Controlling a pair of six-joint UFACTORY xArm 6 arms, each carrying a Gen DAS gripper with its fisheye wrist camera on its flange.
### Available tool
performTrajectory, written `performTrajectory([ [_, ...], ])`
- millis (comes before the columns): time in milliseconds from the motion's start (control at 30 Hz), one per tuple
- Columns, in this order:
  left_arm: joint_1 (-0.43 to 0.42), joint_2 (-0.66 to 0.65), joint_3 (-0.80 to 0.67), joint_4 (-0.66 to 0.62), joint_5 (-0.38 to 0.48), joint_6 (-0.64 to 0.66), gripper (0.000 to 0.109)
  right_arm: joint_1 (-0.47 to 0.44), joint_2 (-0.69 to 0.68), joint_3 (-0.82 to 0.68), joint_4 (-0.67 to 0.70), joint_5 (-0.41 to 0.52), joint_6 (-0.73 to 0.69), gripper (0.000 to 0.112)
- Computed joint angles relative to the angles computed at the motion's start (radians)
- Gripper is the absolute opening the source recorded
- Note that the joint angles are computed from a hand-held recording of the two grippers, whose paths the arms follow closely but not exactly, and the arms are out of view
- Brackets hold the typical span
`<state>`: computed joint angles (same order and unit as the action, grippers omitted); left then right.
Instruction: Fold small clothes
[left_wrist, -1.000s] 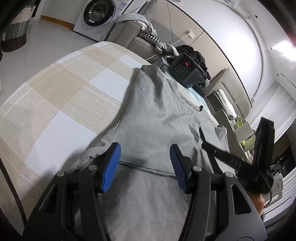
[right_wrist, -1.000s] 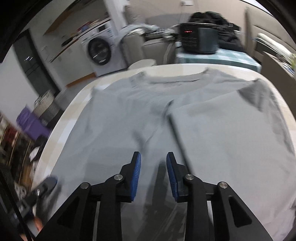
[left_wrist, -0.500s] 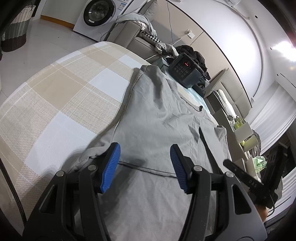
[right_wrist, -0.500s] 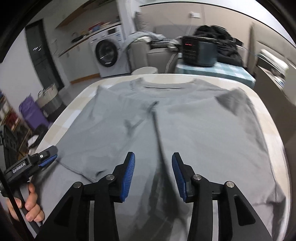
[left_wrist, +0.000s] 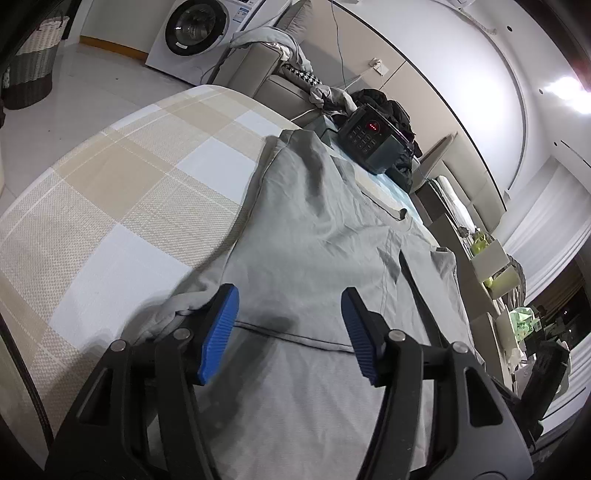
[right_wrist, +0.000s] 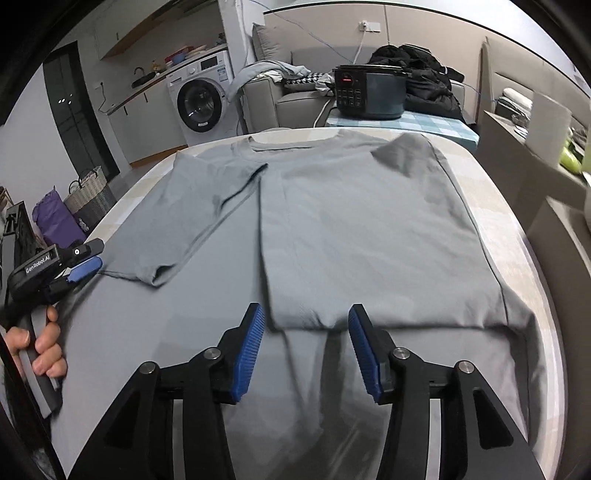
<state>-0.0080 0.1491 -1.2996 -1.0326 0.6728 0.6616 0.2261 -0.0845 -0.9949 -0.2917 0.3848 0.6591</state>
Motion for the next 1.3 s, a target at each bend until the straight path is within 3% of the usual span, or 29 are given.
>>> performTrajectory([
  [167, -0.01, -0.013, 0.011, 0.052, -0.021, -0.029, 0.055, -0.035, -0.032, 0.085, 0.188, -0.102, -0.068, 0.052],
  [267, -0.033, -0.053, 0.047, 0.202, -0.061, -0.166, 0.055, -0.04, -0.042, 0.105, 0.264, -0.133, -0.11, 0.053],
  [367, -0.07, -0.128, 0.108, 0.205, -0.064, -0.105, 0.056, -0.039, -0.04, 0.102, 0.26, -0.131, -0.107, 0.053],
  [433, -0.118, -0.151, 0.133, 0.282, -0.096, -0.087, 0.056, -0.036, -0.037, 0.097, 0.255, -0.124, -0.113, 0.057],
  [567, -0.184, -0.124, 0.098, 0.39, -0.048, -0.054, 0.056, -0.036, -0.032, 0.088, 0.253, -0.117, -0.118, 0.058],
  [733, -0.242, -0.088, 0.078, 0.521, -0.065, -0.071, 0.056, -0.035, -0.029, 0.079, 0.21, -0.1, -0.088, 0.058],
  [833, -0.248, -0.098, 0.096, 0.49, -0.086, -0.038, 0.059, -0.03, -0.015, 0.049, 0.133, -0.062, -0.041, 0.058],
  [1133, -0.182, -0.061, 0.037, 0.27, 0.044, 0.092, 0.066, -0.023, 0.143, -0.157, 0.127, 0.021, -0.029, 0.058],
  [1300, -0.164, -0.052, 0.024, 0.222, 0.072, 0.107, 0.066, -0.016, 0.098, -0.125, 0.264, 0.06, -0.126, 0.058],
])
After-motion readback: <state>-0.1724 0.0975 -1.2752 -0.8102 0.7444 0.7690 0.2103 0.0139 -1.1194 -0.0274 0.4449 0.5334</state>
